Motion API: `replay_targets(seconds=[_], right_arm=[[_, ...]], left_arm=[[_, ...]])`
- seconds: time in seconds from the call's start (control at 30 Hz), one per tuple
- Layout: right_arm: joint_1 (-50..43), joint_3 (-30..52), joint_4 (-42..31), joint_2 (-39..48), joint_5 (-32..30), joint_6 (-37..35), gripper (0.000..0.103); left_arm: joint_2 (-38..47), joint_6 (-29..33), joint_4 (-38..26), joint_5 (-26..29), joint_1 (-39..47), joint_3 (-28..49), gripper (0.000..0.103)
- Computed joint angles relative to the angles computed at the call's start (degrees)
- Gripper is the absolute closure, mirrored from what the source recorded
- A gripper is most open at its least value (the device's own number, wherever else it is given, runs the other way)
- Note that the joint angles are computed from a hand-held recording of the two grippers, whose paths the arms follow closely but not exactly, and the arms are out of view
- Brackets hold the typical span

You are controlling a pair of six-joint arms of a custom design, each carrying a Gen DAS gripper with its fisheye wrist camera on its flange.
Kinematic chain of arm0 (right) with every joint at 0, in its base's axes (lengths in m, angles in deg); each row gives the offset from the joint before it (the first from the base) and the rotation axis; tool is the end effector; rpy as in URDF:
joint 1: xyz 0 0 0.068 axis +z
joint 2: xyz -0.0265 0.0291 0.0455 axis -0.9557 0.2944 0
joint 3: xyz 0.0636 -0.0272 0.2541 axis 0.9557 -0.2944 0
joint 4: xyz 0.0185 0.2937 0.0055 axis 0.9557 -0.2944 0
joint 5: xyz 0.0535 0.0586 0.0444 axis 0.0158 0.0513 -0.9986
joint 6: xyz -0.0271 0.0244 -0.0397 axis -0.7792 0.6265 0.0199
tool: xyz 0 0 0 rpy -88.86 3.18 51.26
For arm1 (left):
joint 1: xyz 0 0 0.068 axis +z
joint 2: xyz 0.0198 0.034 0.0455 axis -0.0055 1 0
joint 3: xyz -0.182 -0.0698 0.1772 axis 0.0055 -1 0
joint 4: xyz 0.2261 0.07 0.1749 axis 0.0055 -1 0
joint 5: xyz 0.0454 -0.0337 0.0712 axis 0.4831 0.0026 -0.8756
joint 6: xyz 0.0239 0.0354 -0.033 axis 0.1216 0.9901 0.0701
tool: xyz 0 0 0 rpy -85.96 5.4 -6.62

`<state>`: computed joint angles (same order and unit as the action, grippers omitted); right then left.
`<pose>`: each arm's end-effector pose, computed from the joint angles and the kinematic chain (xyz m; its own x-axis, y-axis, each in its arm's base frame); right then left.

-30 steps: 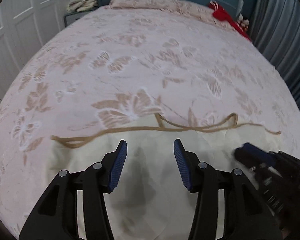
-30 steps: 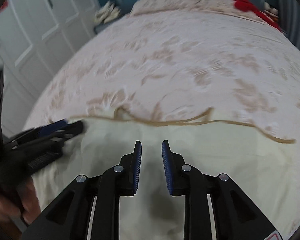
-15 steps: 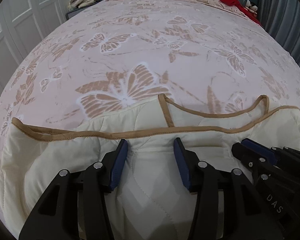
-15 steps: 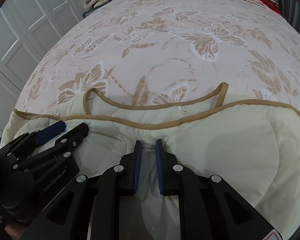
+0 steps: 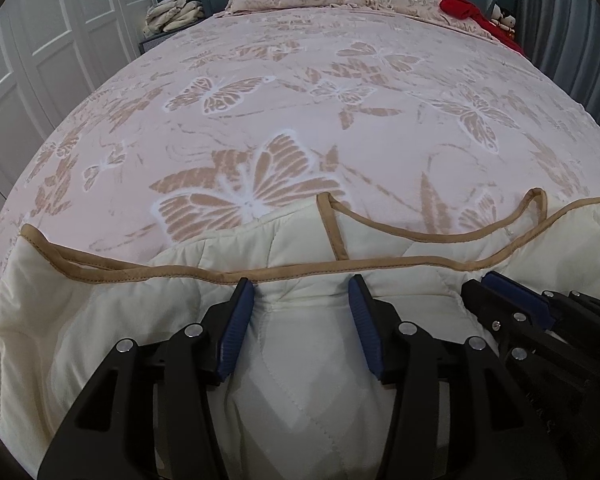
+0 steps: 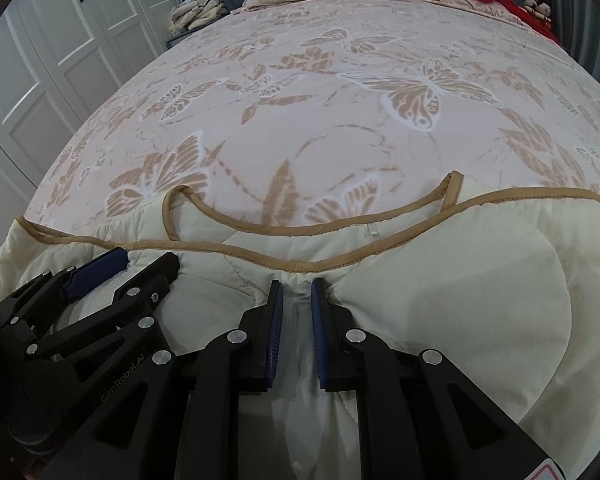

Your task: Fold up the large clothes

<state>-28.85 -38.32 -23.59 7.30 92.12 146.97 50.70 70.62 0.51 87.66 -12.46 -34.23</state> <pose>0.2202 0.1928 0.0683 -0.7602 0.3989 -0.5128 0.3507 0.9164 0.1929 0.2903 -0.0664 0.0665 -0.7121 0.4107 -0.5694 0.4624 0.8846 0.0598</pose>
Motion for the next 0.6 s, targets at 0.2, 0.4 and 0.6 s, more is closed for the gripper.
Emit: replay_targets(seconds=[0.2,0.4,0.6], right_arm=[[0.0,-0.2,1.9,1.0,1.1,-0.1,0.093],[-0.3,0.5,2.3,2.0,2.2,-0.5,0.093],[3.2,-1.0,-14.4,-13.9,4.6,10.0,0.083]], left_arm=[[0.7,-0.4,2.8,-0.1,-0.1,-0.8,0.055],[0.5,-0.8,4.1,-1.5,-0.9,-1.3,0.053],[-14.2,-0.5,-17.5,13.5,14.7,0.8,0.052]])
